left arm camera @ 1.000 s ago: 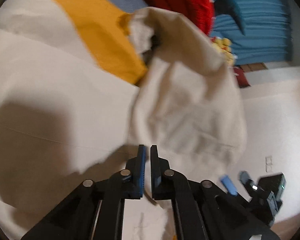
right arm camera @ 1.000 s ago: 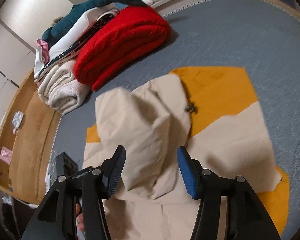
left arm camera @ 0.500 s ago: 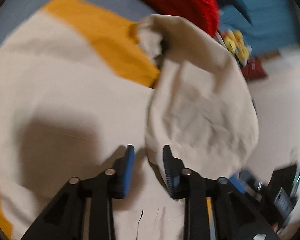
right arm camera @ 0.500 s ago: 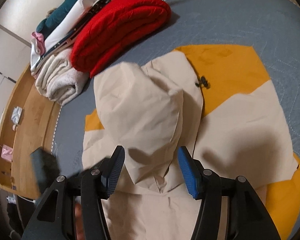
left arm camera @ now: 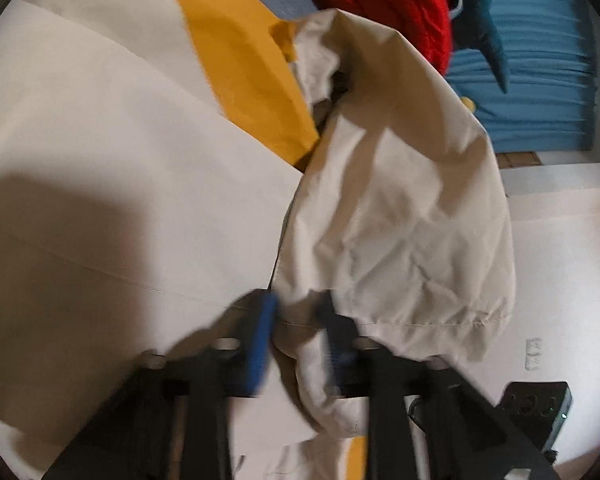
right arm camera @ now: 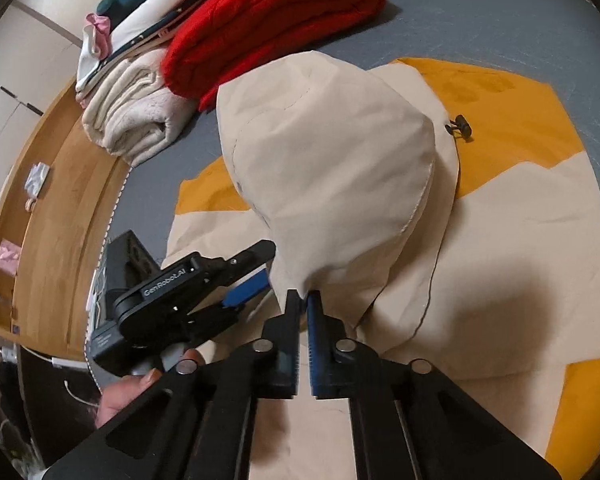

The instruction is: Fold large clothes

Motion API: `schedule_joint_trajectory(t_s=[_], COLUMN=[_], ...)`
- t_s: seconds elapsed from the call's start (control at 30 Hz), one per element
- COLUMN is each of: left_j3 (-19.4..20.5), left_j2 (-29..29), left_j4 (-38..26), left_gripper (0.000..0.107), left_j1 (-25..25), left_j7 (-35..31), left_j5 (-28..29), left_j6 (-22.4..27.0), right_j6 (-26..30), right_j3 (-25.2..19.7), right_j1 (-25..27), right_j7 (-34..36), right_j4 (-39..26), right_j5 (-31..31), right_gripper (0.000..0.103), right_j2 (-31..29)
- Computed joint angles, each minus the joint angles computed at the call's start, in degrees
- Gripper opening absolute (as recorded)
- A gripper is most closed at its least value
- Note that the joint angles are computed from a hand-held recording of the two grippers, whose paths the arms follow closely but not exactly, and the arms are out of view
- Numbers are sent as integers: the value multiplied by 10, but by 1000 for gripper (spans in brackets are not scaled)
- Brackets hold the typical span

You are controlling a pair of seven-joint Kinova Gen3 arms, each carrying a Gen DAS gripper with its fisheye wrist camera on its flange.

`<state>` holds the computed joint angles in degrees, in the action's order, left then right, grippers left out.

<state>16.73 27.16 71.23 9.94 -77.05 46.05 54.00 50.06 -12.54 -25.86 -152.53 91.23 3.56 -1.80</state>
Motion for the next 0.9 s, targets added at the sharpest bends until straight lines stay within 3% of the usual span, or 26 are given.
schedule_joint_trajectory(t_s=[0.07,0.17,0.33,0.43,0.57,0.67,0.73,0.77,0.8,0.87,0.9], left_j3=[-1,-22,16,-24,-92,-79,-39,-34,-39,-24,-21], left_j2=[-4,-7,-69,-131,-130,-106,-80,-70,-64,-59,-60], left_j4=[5,-35,-68,-80,-110,-91,-92,-106,-116,-135,-139], left_gripper=[4,2,2,2,2,2,2,2,3,3,3], left_j1=[-1,21,10,68,173,186,164,164,169,157,153], left_j7=[-34,-29,50,52,135,204,237,244,243,235,234], left_j5=[20,4,-95,-164,-249,-282,-302,-315,-325,-341,-340], left_j6=[0,9,13,23,107,177,219,236,245,254,257], right_j6=[-1,-3,22,49,138,208,230,226,214,169,146], right_j3=[-7,-59,-81,-103,-151,-194,-178,-155,-128,-75,-49], right_j1=[7,63,74,74,63,81,60,36,12,-19,-32], right_j7=[-1,2,-43,-91,-146,-216,-255,-262,-259,-231,-215], right_j4=[-3,-8,-24,-45,-93,-97,-95,-90,-84,-70,-63], right_j5=[1,3,63,123,207,258,278,285,284,252,229], right_gripper=[2,2,2,2,4,6,13,23,37,49,50], right_j2=[-2,-10,-32,-49,-36,-25,-26,-28,-29,-34,-34])
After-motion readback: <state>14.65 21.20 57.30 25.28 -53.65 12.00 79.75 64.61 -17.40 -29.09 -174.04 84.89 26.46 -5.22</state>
